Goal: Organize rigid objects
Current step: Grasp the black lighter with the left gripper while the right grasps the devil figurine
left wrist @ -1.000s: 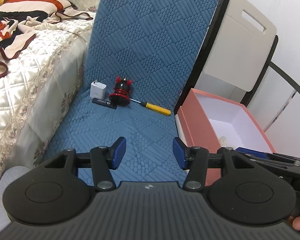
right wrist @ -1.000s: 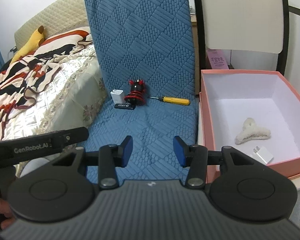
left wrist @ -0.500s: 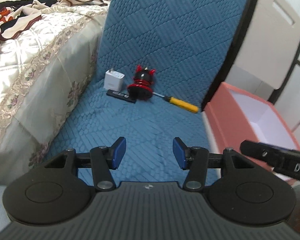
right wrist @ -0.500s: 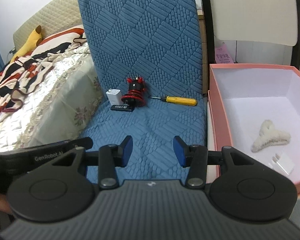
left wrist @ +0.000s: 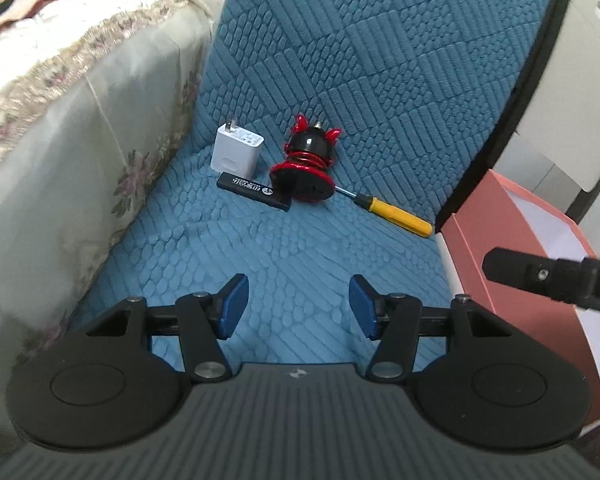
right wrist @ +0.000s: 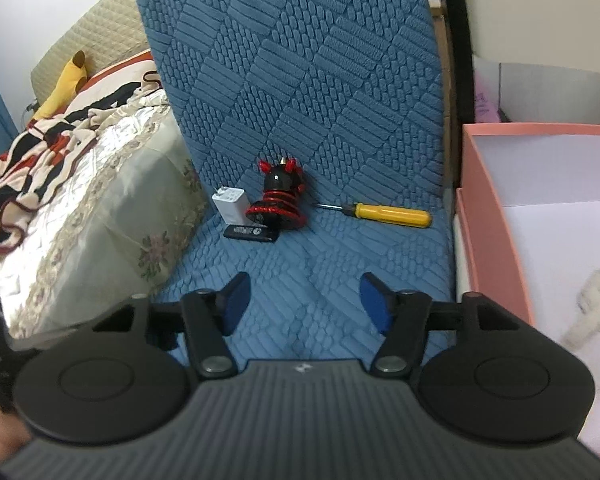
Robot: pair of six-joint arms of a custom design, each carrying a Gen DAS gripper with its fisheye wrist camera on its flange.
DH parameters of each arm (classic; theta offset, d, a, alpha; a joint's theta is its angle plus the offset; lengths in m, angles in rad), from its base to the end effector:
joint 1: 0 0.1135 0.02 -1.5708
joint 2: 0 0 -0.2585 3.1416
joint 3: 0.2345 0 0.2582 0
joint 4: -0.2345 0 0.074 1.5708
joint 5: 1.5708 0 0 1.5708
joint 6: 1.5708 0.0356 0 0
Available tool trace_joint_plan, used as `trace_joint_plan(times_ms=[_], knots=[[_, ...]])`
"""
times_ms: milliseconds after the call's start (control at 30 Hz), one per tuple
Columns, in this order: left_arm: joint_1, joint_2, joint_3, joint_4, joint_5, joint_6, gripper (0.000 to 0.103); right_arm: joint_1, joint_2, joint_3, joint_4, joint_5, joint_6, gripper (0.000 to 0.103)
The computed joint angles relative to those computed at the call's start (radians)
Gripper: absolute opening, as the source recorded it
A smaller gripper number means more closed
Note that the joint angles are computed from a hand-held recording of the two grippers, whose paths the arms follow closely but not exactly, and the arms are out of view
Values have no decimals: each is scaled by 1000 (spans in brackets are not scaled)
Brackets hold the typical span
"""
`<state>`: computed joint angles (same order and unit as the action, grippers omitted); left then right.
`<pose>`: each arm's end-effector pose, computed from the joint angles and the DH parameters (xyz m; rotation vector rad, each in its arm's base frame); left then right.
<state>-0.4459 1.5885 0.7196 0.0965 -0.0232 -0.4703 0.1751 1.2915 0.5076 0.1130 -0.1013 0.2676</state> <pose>0.2810 -0.1334 0.1424 -0.0407 2.3823 -0.4197 0.2501 0.0479 0.1591 0.0492 2.2607 0.3515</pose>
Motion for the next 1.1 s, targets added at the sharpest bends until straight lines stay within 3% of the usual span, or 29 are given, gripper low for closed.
trace_joint_plan(times_ms=[300, 433, 500, 767, 867, 1100], knots=[[69, 254, 199, 21, 39, 55, 62, -56, 337, 266, 32, -147, 18, 66], [78, 357, 303, -10, 24, 82, 76, -67, 487, 430, -4, -200, 26, 68], [76, 396, 344, -20, 3, 98, 79, -69, 572, 523, -30, -213, 15, 80], [76, 547, 514, -89, -21, 157, 86, -67, 853, 839, -115, -239, -4, 80], [74, 593, 568, -104, -27, 193, 91, -63, 925, 929, -143, -255, -3, 80], [83, 651, 653, -149, -37, 251, 91, -54, 1043, 1089, -194, -256, -52, 80]])
